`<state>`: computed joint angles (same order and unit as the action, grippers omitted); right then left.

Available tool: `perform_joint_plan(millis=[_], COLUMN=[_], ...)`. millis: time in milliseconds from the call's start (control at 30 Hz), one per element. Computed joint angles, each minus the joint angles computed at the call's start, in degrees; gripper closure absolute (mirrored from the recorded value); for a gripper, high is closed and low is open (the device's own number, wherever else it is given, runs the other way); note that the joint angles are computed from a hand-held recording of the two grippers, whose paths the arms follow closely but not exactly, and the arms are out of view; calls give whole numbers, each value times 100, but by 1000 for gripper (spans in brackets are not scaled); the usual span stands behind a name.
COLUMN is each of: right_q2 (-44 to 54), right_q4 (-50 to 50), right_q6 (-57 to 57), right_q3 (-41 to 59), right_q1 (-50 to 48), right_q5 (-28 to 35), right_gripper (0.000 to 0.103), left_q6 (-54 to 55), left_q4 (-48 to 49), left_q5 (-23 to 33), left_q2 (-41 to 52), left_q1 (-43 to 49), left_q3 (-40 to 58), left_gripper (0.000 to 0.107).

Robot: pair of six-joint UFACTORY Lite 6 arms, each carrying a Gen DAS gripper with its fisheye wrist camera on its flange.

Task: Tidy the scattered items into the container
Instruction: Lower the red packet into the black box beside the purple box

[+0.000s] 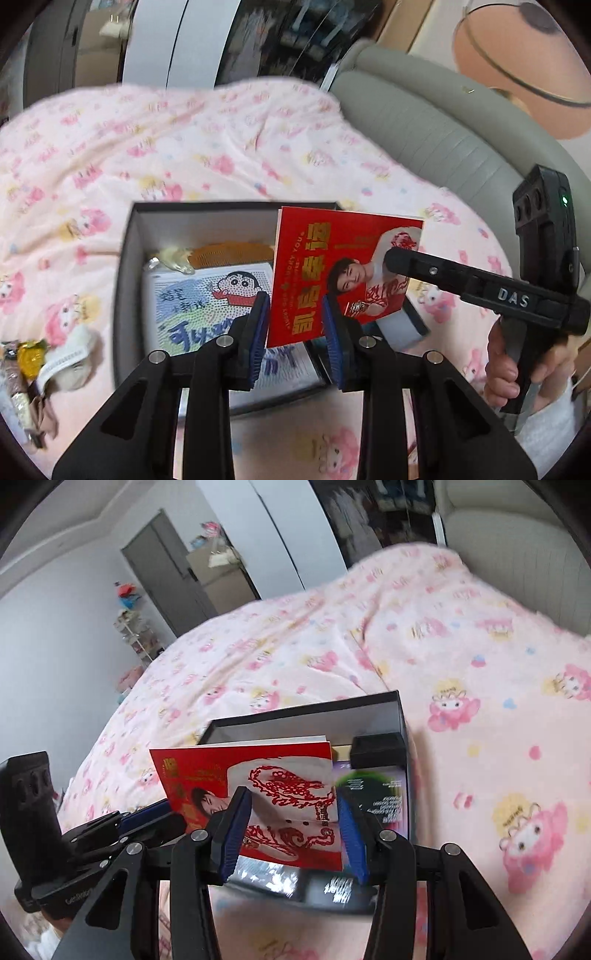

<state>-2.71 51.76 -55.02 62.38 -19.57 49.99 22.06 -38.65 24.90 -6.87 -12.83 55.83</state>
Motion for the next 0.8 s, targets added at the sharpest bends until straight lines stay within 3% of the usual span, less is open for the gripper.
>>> perform_joint_plan(millis=[200, 400, 633, 733, 800], right_q2=[1360, 1247, 805, 691, 793], right_q4=[-723, -975, -640, -8, 178], right_q6=[515, 534, -3, -401, -429], right_q3=[587, 501, 121, 130, 204], right_q1=[117, 284, -84, -454, -576], right_q5=[182, 2, -141, -26, -47], right_gripper=[59, 60, 60, 60, 60], left_q6=[-633, -1063, -1173, -1915, -2494], left_q4=[504, 875, 887, 1489, 1826], left_q5=[923, 1606, 1672, 1431, 1619], left_q2=[1733, 2495, 2638, 2814, 3137], left_q1=[138, -20, 153, 75, 64], left_q3=[1187, 1617, 1878, 2143, 2392], left_gripper=[79, 79, 77, 77, 77])
